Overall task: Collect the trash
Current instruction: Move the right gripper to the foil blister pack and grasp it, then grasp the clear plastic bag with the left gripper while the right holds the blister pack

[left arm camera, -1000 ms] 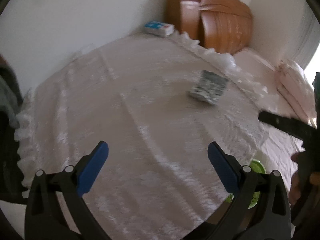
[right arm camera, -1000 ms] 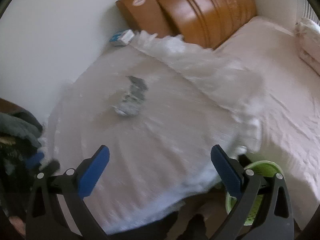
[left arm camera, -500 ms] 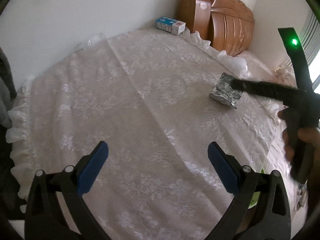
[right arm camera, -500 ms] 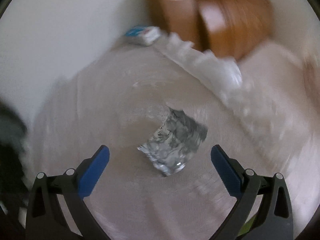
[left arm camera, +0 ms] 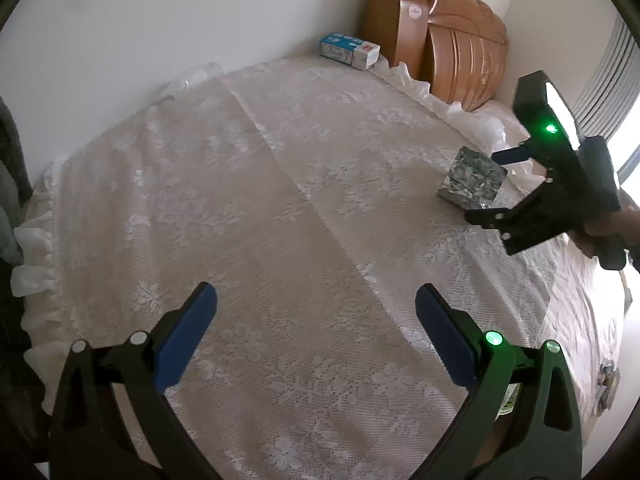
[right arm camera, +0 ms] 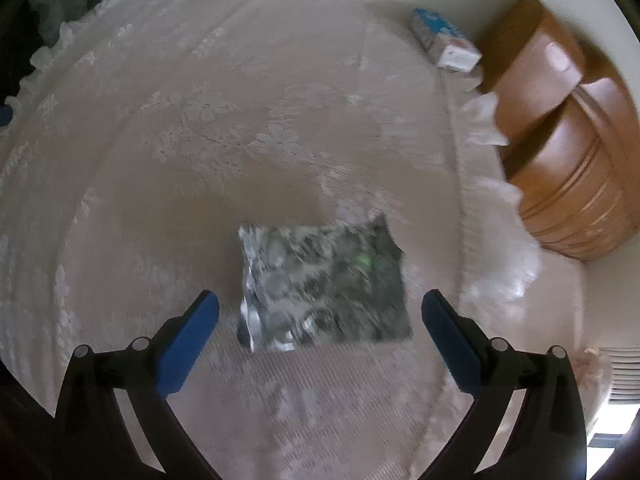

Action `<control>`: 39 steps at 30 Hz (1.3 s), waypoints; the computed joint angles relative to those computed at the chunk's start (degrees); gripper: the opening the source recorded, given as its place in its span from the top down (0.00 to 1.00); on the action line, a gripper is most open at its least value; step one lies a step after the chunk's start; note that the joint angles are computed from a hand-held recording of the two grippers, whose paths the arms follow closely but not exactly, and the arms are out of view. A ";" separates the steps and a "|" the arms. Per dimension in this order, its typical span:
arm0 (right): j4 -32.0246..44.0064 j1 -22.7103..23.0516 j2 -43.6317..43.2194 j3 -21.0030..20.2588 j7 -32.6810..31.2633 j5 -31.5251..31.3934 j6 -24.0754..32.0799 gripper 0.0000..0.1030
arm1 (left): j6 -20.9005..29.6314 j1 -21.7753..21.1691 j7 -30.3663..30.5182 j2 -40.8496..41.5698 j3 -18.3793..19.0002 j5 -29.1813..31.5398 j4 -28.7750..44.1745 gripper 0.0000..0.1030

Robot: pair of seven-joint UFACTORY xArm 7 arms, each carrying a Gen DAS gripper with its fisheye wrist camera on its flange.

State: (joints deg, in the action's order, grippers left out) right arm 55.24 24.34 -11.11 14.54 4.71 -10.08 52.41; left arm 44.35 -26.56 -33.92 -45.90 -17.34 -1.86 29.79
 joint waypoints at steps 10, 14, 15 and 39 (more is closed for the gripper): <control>-1.66 -1.14 -1.23 -2.02 1.44 6.50 -2.76 0.30 | 0.28 0.79 -1.12 1.57 -0.65 0.92 0.87 0.08; -9.14 -2.45 -9.99 -3.31 6.33 11.28 -7.11 0.30 | -0.41 0.56 -0.93 4.87 -1.29 1.45 3.24 0.08; -12.20 -3.00 -13.78 -3.34 9.16 12.47 -8.19 0.30 | -1.06 0.51 -0.91 6.34 -1.80 1.79 4.37 0.08; -34.84 -6.17 -53.96 -3.43 35.73 13.41 3.28 0.28 | -2.38 -12.98 -7.79 69.80 1.51 24.77 65.39 0.08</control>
State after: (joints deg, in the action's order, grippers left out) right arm 20.39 18.17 -65.08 11.10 40.44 3.33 55.69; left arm 41.97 -39.55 -41.71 23.90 -15.83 22.91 95.17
